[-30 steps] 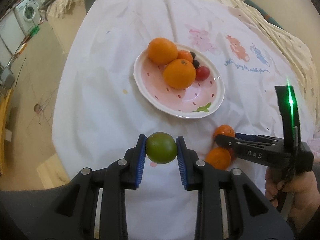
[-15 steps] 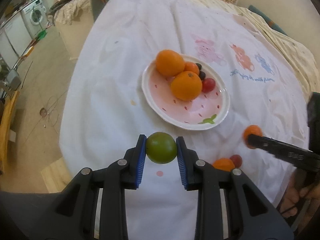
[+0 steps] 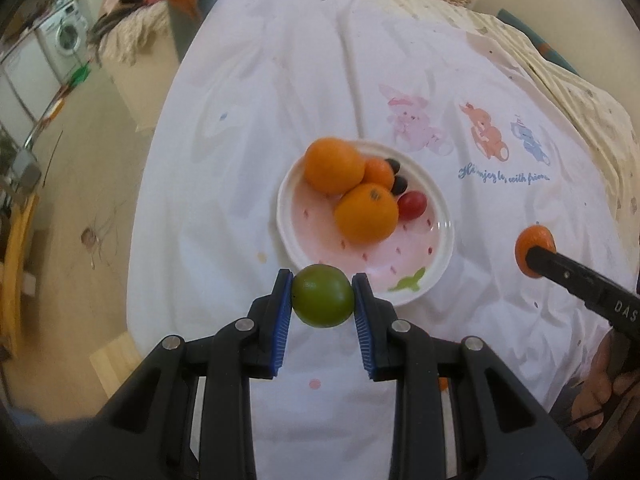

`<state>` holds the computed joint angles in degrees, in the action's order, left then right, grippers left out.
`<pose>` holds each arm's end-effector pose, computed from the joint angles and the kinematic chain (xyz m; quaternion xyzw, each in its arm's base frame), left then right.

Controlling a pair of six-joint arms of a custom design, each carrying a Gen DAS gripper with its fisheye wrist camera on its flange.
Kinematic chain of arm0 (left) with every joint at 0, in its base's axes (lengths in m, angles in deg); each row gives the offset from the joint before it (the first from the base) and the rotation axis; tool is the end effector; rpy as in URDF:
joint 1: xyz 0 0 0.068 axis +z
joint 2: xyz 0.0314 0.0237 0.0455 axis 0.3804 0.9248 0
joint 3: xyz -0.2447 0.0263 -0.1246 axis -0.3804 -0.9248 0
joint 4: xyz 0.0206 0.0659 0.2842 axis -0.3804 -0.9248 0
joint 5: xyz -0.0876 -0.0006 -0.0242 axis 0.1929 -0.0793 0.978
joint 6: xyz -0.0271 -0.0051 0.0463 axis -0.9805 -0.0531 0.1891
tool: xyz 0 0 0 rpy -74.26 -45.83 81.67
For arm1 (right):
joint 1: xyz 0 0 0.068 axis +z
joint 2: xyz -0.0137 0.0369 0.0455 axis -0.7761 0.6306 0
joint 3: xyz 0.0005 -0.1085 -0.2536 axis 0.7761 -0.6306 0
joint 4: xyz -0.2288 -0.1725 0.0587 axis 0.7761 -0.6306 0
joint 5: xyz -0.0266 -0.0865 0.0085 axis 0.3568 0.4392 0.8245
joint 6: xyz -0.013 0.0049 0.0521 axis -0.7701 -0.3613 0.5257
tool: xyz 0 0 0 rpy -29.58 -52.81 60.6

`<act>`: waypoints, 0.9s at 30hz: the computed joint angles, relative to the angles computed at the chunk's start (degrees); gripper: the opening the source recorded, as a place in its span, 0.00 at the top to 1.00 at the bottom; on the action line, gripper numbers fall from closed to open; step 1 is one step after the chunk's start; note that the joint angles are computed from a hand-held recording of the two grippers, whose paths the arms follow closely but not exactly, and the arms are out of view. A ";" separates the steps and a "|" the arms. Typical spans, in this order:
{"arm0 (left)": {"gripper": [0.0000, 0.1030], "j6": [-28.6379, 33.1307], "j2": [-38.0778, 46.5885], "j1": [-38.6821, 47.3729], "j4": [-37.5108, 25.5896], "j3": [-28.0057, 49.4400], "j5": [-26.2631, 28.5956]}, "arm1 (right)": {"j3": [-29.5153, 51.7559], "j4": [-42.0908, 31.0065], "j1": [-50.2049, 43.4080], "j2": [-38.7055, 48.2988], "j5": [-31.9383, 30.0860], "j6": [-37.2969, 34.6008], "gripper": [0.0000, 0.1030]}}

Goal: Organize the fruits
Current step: 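Carry lime and tangerine into the pink plate and open both tools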

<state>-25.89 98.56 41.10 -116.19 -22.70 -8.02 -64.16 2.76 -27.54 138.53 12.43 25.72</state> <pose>0.2078 0.0596 0.1222 0.0567 0.9720 -0.0740 0.2158 0.1928 0.0895 0.1089 0.0469 0.9481 0.2098 0.2341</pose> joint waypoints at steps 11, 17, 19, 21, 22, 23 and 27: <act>0.75 -6.16 11.12 -8.64 7.25 3.40 -3.28 | 7.96 5.51 -4.84 16.30 -3.21 -5.17 0.58; 0.75 -7.62 18.71 -10.94 12.13 3.02 -4.24 | 12.48 7.31 -6.48 23.84 -5.13 -6.73 0.58; 0.75 -7.47 20.01 -11.37 12.53 3.12 -3.95 | 13.95 7.83 -6.67 26.26 -5.78 -7.18 0.58; 0.75 -7.38 20.78 -11.45 12.77 3.33 -3.72 | 15.23 8.12 -6.57 28.24 -6.25 -7.61 0.58; 0.75 -7.49 21.44 -11.62 12.89 3.59 -3.39 | 16.09 8.37 -6.45 29.59 -6.63 -7.77 0.58; 0.75 -7.50 22.03 -11.74 12.78 3.96 -2.97 | 16.57 8.49 -6.39 30.30 -6.97 -7.79 0.58; 0.75 -8.69 25.30 -12.77 11.91 5.80 -1.86 | 19.54 9.31 -6.09 35.05 -9.72 -7.65 0.58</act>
<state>-34.58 123.86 28.33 -104.28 -16.91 -9.88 -44.62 12.07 -33.63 173.59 2.71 18.07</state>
